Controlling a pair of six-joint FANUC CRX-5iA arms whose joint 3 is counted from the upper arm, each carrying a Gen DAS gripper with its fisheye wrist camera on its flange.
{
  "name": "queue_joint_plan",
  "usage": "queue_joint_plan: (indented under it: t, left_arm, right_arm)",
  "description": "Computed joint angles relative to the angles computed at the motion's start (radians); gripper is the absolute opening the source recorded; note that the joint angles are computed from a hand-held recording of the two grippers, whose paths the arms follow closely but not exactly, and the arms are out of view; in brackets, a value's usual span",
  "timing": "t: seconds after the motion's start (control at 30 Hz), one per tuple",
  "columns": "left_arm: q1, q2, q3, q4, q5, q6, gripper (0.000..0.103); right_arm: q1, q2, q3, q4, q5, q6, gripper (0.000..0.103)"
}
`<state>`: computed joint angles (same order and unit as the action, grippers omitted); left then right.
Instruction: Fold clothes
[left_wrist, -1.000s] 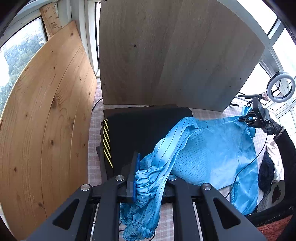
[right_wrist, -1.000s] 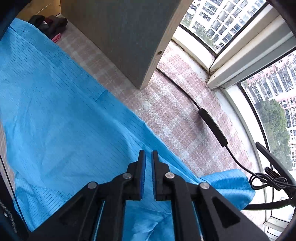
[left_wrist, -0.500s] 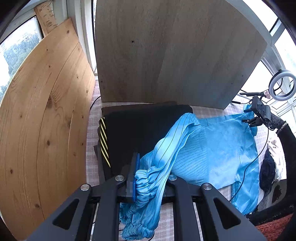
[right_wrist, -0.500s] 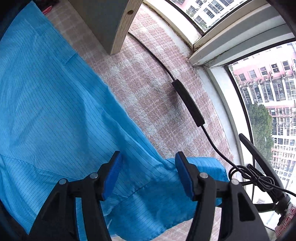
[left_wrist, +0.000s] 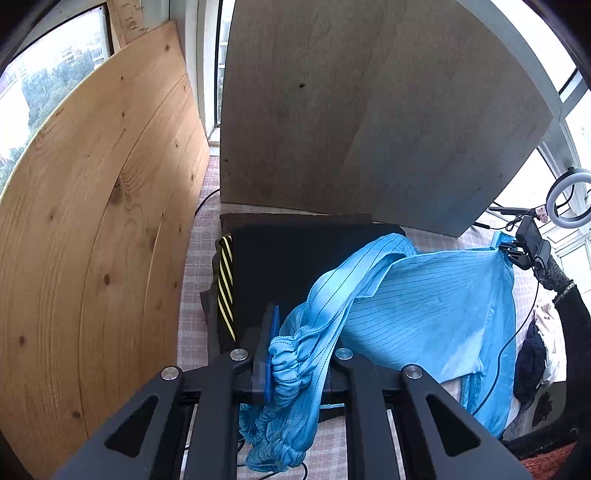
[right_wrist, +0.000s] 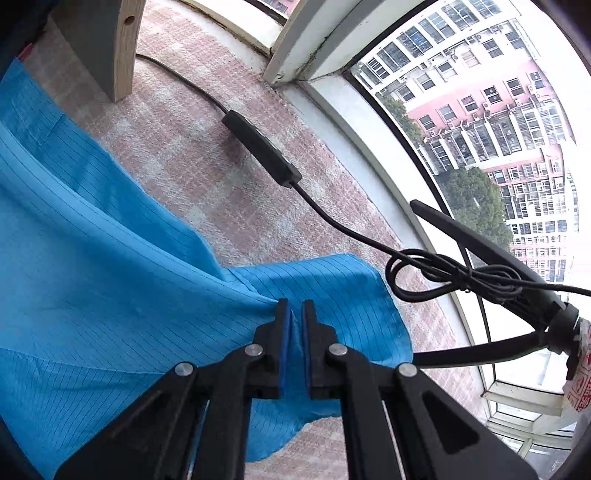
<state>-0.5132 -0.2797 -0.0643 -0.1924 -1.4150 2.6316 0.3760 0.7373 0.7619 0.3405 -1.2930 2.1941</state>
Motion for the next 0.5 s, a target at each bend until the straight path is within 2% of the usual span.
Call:
queue_joint_plan:
  t: [0.1, 0.23, 0.3, 0.37, 0.4, 0.43, 0.47, 0.5]
  left_arm:
    - [0.035, 0.022, -0.01, 0.024, 0.015, -0.011, 0.013]
    - [0.047, 0.051, 0.003, 0.046, 0.029, -0.056, 0.013]
    - [0.044, 0.06, 0.015, 0.048, 0.024, -0.073, 0.013]
    - [0.045, 0.057, 0.018, 0.051, 0.029, -0.082, 0.013]
    - [0.051, 0.053, 0.015, 0.056, 0.033, -0.092, 0.013]
    - [0.05, 0.054, 0.019, 0.056, 0.031, -0.094, 0.013]
    - [0.053, 0.055, 0.021, 0.059, 0.032, -0.099, 0.013]
    - [0.054, 0.057, 0.025, 0.063, 0.033, -0.109, 0.013]
  right_arm:
    - [0.022, -0.028, -0.132, 0.129, 0.137, -0.17, 0.003]
    - [0.051, -0.018, -0.179, 0.185, 0.174, -0.24, 0.003]
    - [0.081, -0.102, -0.302, 0.199, 0.256, -0.274, 0.009]
    - [0.116, -0.179, -0.386, 0.179, 0.313, -0.3, 0.023]
    - [0.134, -0.211, -0.411, 0.143, 0.329, -0.288, 0.025]
    - [0.152, -0.235, -0.409, 0.055, 0.32, -0.225, 0.034]
    - [0.167, -0.253, -0.399, -0.03, 0.297, -0.162, 0.048]
    - [0.181, -0.261, -0.378, -0.096, 0.251, -0.107, 0.051]
